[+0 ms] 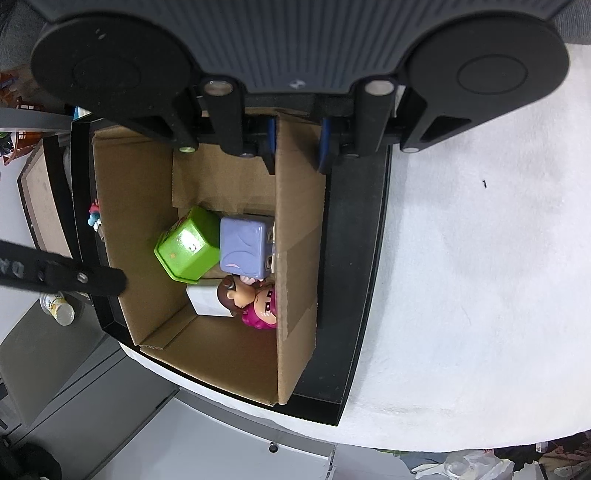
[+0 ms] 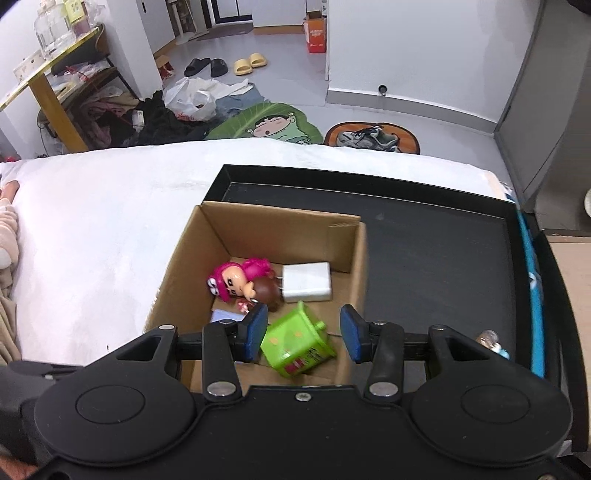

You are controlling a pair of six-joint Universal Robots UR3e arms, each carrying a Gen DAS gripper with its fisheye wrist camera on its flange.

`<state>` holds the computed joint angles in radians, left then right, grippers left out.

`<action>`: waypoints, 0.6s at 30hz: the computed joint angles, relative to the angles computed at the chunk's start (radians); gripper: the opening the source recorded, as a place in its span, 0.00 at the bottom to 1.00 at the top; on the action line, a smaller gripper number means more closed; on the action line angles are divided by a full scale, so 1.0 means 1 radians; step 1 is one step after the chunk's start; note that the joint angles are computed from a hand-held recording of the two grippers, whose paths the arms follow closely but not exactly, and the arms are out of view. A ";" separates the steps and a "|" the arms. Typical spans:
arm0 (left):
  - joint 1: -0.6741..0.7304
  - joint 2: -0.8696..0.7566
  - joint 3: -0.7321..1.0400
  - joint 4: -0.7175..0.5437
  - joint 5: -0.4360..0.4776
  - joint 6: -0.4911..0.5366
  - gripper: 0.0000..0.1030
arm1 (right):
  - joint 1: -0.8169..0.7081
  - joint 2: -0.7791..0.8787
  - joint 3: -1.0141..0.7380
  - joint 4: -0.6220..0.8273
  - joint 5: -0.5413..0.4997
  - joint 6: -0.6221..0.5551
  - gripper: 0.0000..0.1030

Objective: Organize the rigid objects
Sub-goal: 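Move the right gripper over the red-and-blue figurine holding a glass mug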

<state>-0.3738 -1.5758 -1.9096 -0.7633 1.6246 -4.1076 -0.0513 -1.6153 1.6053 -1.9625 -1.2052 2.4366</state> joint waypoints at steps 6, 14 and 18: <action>-0.008 -0.008 0.013 -0.009 0.009 -0.009 0.20 | -0.060 -0.018 0.003 0.027 0.015 -0.047 0.46; -0.023 -0.028 0.051 -0.044 0.027 -0.013 0.20 | -0.163 -0.023 -0.021 0.066 0.070 -0.107 0.52; -0.033 -0.041 0.070 -0.057 0.041 -0.022 0.19 | -0.222 0.000 -0.044 0.078 0.092 -0.135 0.53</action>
<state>-0.4069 -1.6169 -1.8400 -0.8200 1.6652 -4.1300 -0.2732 -1.6153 1.5609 -1.8844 -1.1136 2.3016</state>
